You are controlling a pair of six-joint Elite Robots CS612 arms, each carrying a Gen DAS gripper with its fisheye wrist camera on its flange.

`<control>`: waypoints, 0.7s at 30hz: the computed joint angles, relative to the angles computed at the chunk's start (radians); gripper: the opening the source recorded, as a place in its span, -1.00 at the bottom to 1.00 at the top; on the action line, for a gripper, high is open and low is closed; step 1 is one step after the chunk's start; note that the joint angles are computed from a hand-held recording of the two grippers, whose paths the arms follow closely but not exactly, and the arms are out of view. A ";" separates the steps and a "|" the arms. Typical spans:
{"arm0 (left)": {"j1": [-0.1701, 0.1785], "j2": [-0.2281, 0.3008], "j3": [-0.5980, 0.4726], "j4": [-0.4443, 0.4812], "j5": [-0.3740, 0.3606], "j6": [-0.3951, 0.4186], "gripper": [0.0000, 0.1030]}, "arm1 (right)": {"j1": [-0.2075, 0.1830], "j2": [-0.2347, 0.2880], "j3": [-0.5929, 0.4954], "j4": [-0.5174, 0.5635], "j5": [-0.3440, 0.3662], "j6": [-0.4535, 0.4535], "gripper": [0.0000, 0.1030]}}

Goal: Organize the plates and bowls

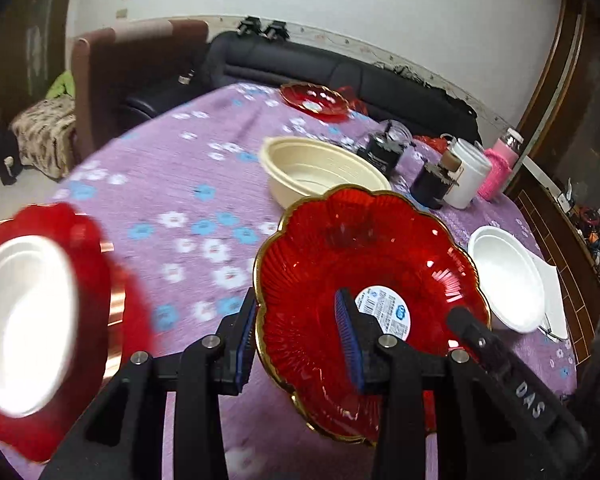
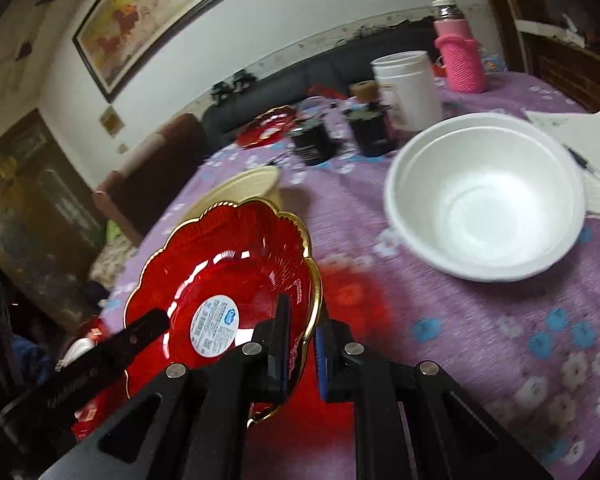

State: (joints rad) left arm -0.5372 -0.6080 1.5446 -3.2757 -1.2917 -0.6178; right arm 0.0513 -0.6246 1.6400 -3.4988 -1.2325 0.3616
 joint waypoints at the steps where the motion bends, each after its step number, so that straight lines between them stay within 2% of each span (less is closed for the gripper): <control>1: -0.001 -0.017 0.029 -0.021 0.016 -0.005 -0.30 | 0.003 -0.002 0.000 -0.005 0.016 0.007 -0.77; 7: 0.001 -0.104 0.175 -0.117 0.147 -0.026 -0.29 | 0.054 -0.028 0.012 -0.014 0.083 -0.013 -0.76; 12: 0.030 -0.152 0.277 -0.166 0.187 -0.088 -0.29 | 0.109 -0.028 -0.024 0.063 0.139 -0.041 -0.75; 15: 0.052 -0.162 0.314 -0.169 0.197 -0.133 -0.29 | 0.149 -0.024 -0.050 0.113 0.120 -0.090 -0.75; 21: 0.110 -0.146 0.322 -0.114 0.124 -0.212 -0.29 | 0.208 -0.001 -0.100 0.197 0.029 -0.158 -0.75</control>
State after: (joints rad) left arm -0.4270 -0.7544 1.8662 -3.3899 -1.1680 -0.8302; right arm 0.2594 -0.6260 1.5399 -3.3020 -1.2036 0.2034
